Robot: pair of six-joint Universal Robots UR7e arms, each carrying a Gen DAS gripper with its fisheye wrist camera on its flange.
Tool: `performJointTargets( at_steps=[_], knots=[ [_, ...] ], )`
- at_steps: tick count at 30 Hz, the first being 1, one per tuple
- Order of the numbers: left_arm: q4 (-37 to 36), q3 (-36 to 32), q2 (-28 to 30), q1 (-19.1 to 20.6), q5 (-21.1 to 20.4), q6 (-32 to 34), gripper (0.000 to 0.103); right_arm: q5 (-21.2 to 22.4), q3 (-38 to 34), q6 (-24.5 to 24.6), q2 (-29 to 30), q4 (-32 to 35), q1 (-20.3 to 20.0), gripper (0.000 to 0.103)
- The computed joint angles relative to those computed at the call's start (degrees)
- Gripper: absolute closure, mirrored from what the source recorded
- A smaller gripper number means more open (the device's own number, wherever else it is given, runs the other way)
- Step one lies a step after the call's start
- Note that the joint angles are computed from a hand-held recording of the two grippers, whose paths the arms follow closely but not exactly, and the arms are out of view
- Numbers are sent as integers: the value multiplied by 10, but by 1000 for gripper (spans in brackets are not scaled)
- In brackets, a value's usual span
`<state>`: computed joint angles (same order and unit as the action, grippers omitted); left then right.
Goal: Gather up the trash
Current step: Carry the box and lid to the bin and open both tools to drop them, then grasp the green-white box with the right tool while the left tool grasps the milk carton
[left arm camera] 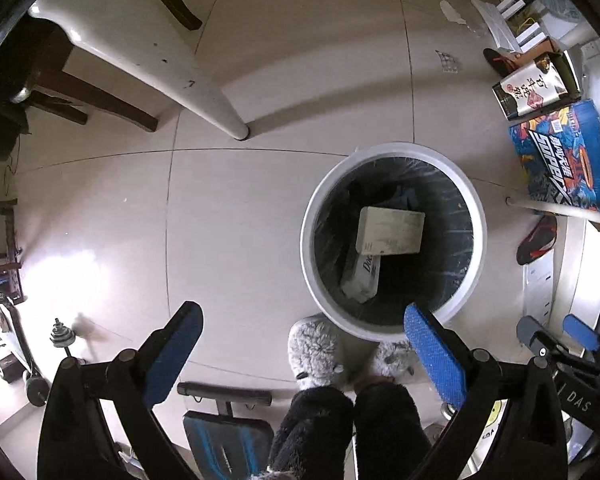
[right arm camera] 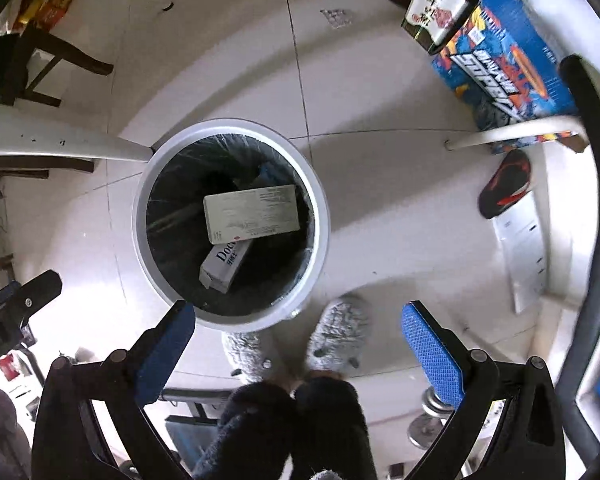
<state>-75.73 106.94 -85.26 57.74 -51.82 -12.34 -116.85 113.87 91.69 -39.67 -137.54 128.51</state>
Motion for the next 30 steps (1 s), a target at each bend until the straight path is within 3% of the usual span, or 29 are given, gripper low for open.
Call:
performJointTargets(
  at_steps=[13,22,27,30],
  knots=[
    [167,-112,-37,-90,-65,-56,0,11,-152,89,-42,264,101,0],
    [312,-291,-12,-152,-119,-79,0,20,-338,168,-28,459,178,0],
    [358,-395,25,-185,-113,-87,0,6,-461,211,-6,537,207,0],
    [345,-448,52,-200,-105,-83,0,-17,-520,226,3,578,214,0]
  ],
)
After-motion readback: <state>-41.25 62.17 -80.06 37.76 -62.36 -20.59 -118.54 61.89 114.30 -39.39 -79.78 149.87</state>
